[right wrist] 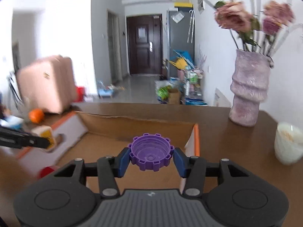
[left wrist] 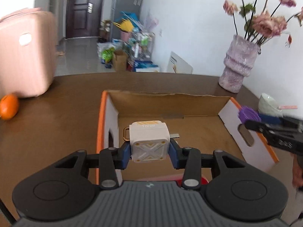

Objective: Organize rigid objects
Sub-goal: 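Carry both items over the red box and release them inside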

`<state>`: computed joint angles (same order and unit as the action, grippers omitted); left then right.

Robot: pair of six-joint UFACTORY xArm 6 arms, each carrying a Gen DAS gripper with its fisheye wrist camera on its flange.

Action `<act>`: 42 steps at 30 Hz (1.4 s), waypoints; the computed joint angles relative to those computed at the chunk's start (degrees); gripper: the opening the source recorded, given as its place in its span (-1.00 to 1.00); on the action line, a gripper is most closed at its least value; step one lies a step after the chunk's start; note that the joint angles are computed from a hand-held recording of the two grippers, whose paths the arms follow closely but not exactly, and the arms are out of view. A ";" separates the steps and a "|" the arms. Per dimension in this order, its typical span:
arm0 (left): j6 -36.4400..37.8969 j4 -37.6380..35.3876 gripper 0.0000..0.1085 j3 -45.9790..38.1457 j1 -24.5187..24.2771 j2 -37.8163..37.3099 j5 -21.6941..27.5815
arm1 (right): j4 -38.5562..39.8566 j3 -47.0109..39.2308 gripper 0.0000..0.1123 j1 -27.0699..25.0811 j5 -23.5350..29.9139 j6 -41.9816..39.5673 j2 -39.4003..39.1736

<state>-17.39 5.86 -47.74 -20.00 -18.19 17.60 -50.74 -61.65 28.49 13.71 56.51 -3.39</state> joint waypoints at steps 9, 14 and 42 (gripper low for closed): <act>4.11 0.89 -0.15 -19.20 2.22 19.45 7.17 | 24.85 -22.16 -0.11 0.11 13.71 -26.24 19.58; 7.06 -0.95 0.12 -18.18 2.43 19.51 5.33 | 28.97 -20.85 0.02 -0.32 12.45 -28.04 19.28; -15.30 24.34 0.52 1.20 -1.28 -15.21 4.93 | 1.23 3.08 0.37 3.92 7.14 -1.00 -12.16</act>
<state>-32.68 30.19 -46.53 -21.29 -33.40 22.53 -49.51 -58.57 32.41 20.85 55.51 -15.55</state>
